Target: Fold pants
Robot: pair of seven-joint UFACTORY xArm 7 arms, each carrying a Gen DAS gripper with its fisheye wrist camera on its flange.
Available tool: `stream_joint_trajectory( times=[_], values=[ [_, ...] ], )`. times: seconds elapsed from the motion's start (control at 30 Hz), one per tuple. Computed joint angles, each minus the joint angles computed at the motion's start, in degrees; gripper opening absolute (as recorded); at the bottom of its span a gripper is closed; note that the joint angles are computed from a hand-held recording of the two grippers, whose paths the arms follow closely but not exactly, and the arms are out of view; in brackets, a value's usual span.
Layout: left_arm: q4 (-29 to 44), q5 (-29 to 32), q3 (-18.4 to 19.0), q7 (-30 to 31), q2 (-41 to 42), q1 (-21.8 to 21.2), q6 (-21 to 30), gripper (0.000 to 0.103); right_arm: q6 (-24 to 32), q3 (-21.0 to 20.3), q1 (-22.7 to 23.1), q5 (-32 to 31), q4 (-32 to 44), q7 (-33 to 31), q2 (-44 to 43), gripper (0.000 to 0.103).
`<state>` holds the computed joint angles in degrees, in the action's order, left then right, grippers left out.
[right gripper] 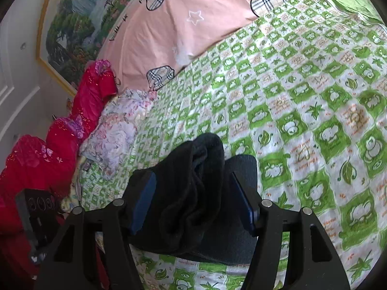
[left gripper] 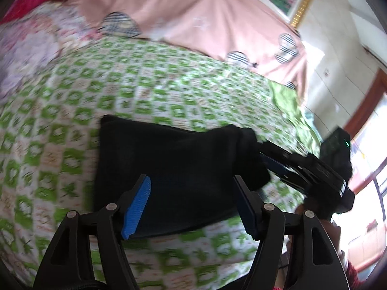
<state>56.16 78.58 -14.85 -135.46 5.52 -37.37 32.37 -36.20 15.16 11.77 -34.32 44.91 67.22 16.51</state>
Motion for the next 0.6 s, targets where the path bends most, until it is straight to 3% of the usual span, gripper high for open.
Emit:
stream_joint_trajectory(
  times=[0.13,0.3,0.43,0.6],
  values=[
    [-4.97,1.35,0.59,-6.61,-3.35,1.69,-1.79,0.071,1.66,-0.2,1.1,2.51,-0.5,-1.29,-0.57,0.067],
    [-8.37,1.8,0.23,-10.22,-5.4,4.41,-2.76,0.074,3.29,0.55,0.73,2.48,-0.04,-0.93,-0.73,0.068],
    [-8.56,2.19,0.5,-10.43,-4.57,6.31,-5.06,0.075,4.36,1.46,0.21,0.68,1.21,-0.32,0.02,0.068],
    [-7.22,0.67,1.14,-7.18,-2.3,7.02,-6.15,0.076,5.63,1.1,1.95,3.96,0.96,-3.59,-0.48,0.068]
  ],
)
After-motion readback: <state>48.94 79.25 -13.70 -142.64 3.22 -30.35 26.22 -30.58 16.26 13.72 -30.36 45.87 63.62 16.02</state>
